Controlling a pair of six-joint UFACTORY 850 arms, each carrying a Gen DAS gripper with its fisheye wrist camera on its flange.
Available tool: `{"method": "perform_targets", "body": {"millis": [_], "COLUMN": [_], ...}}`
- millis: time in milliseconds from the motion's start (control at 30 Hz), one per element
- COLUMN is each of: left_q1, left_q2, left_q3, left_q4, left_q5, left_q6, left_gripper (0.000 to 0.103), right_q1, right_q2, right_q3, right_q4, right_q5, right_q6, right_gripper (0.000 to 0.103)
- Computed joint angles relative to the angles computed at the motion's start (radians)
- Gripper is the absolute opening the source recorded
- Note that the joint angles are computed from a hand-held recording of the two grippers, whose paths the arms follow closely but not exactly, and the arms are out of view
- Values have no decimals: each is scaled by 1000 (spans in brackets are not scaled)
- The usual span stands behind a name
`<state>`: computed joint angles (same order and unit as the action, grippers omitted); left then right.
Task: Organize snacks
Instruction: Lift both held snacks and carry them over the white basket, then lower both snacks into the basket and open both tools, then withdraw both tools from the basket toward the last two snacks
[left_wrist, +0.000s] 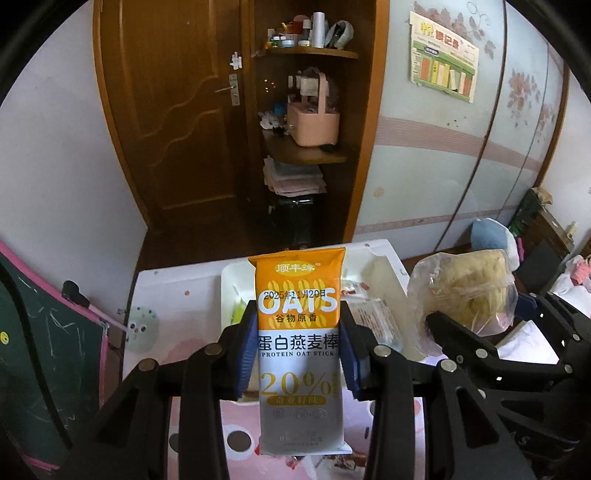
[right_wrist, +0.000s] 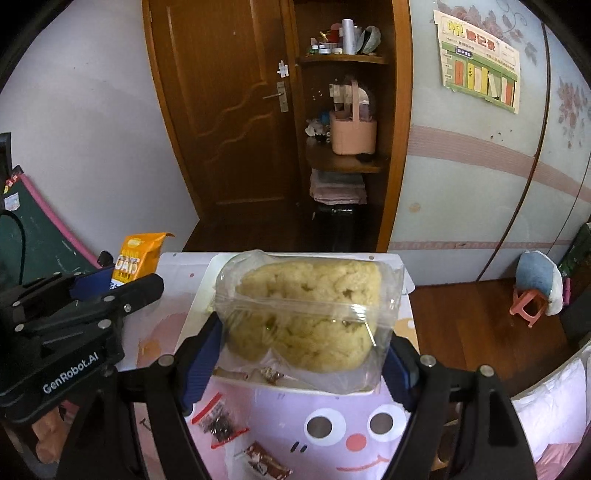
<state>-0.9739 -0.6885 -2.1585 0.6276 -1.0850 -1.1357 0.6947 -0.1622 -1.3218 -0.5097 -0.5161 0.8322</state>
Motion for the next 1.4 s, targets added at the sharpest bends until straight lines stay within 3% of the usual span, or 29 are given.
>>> {"method": "perform_targets", "body": {"millis": [533,633,700,733,833,1400], "left_q1": [73,73,73,76,84,25], "left_q2": [-195,-246,-229,-204,-161,-4], "left_q3": [-226,-298,-260,-217,-142,67], "left_q4": [-40,-14,10,8,-8,78], "left_q5": [-70,-137,-132,-107,-66,-22], "left_q6": [74,82,46,25,-12,-121], "left_gripper": [40,64,82,83,83,83], "right_q1": [-56,-72,-78,-80,-76,14], "right_q2": [-135,-164,-179,-182,-172,-66], "right_q3": [-108,-135,-148,-150,-133,-50], "right_q4": [111,166,183,174,116,-192], "right_q5": [-14,-34,-52,-52,-33,-53], "right_q6": [-123,-176,-185,-174,-130,100], "right_gripper": [79,81,81,81,83,84]}}
